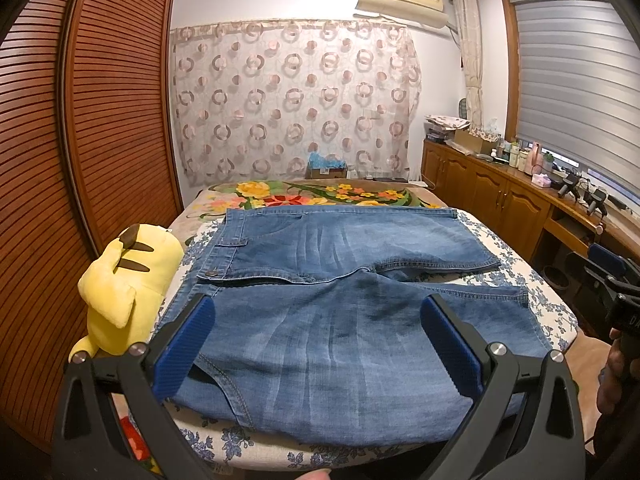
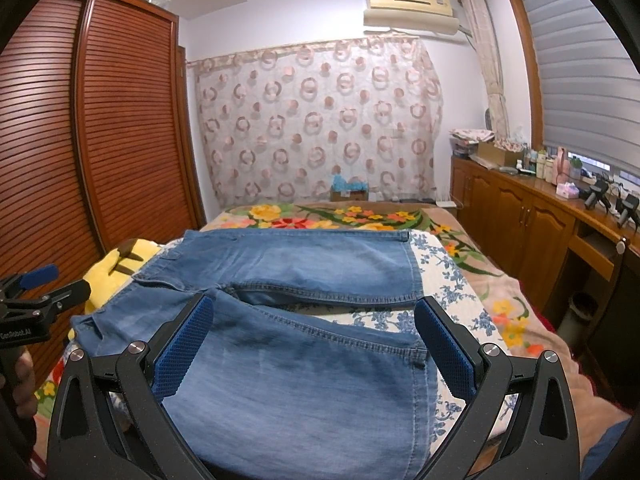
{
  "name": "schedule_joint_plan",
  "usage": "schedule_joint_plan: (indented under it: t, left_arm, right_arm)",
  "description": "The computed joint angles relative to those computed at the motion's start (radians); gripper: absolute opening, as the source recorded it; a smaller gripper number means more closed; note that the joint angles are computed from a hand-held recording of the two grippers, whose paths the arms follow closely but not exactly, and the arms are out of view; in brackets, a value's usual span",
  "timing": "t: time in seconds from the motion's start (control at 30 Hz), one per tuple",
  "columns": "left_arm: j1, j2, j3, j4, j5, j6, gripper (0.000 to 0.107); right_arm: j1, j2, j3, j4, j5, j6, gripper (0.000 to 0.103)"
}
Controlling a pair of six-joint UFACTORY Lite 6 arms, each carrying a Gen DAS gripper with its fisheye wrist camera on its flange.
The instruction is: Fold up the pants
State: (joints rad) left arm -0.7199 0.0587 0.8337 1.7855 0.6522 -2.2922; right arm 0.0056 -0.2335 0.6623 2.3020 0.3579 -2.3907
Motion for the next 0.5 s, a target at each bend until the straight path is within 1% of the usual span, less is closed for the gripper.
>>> schedule_joint_plan:
  t: [0.5]
  left_arm:
    - [-0.013,0.028,0.014,0.012,0.015,-0.024,0.103]
  right_arm:
    - [-0.004,0.000,-0.004,0.002,0.008,-0.003,0.102]
